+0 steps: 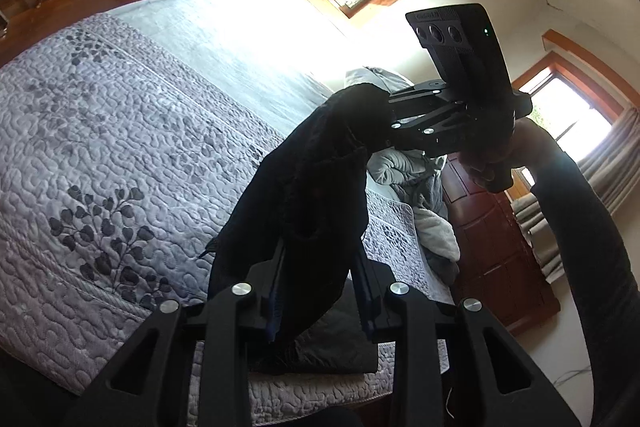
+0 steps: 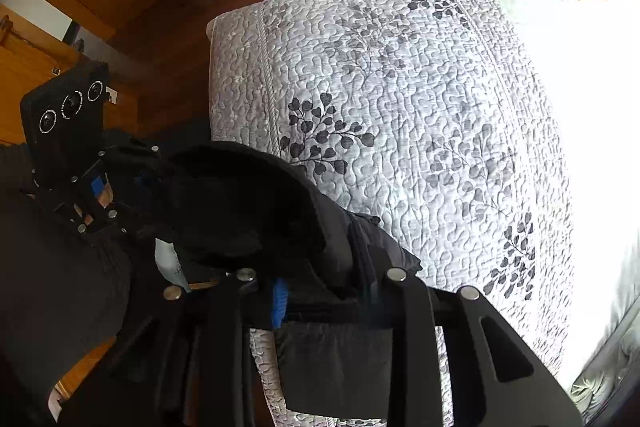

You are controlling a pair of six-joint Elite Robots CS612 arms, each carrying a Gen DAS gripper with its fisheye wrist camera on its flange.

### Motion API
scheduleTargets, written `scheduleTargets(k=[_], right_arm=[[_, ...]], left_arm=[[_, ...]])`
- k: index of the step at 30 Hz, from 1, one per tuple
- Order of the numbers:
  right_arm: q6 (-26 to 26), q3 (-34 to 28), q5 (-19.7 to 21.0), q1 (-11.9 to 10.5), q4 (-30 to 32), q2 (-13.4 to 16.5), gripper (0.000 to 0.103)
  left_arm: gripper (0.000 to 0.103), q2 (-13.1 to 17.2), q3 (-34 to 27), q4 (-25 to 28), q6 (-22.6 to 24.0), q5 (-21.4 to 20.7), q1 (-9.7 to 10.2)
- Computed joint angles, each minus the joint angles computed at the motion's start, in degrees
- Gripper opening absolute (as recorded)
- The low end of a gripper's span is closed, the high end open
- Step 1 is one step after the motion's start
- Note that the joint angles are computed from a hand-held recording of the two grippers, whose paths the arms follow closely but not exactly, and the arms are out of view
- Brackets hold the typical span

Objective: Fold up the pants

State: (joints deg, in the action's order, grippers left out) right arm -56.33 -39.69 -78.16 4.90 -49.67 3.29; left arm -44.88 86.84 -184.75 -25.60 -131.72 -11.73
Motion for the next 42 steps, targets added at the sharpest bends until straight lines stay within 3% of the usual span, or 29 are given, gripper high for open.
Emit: scheduleTargets(k=[10,19,33,42], right_arm=[[0.7,-15.9,1.9,-4.8,5.8,6.4,0.023],[0.8,-26.4,3.4,-9.7,10.7,11.4,0.022],[1.7,-38.1,6.4,-17.0,17.1,19.5,0.021],[1.6,-41.6,6.5,-19.7,18.0,24.5,0.019]], left_arm=[[0.030,-2.1,0.8,3.0,7.3,-1.6,-4.94],[0.030,-2.6,0.9,8.3,13.6,-2.1,-9.62],[0.030,-1.4,0.3,21.3,25.8,0.2,-16.91],[0.030,1.2,-1.5,28.2,29.2,2.3,-19.56]])
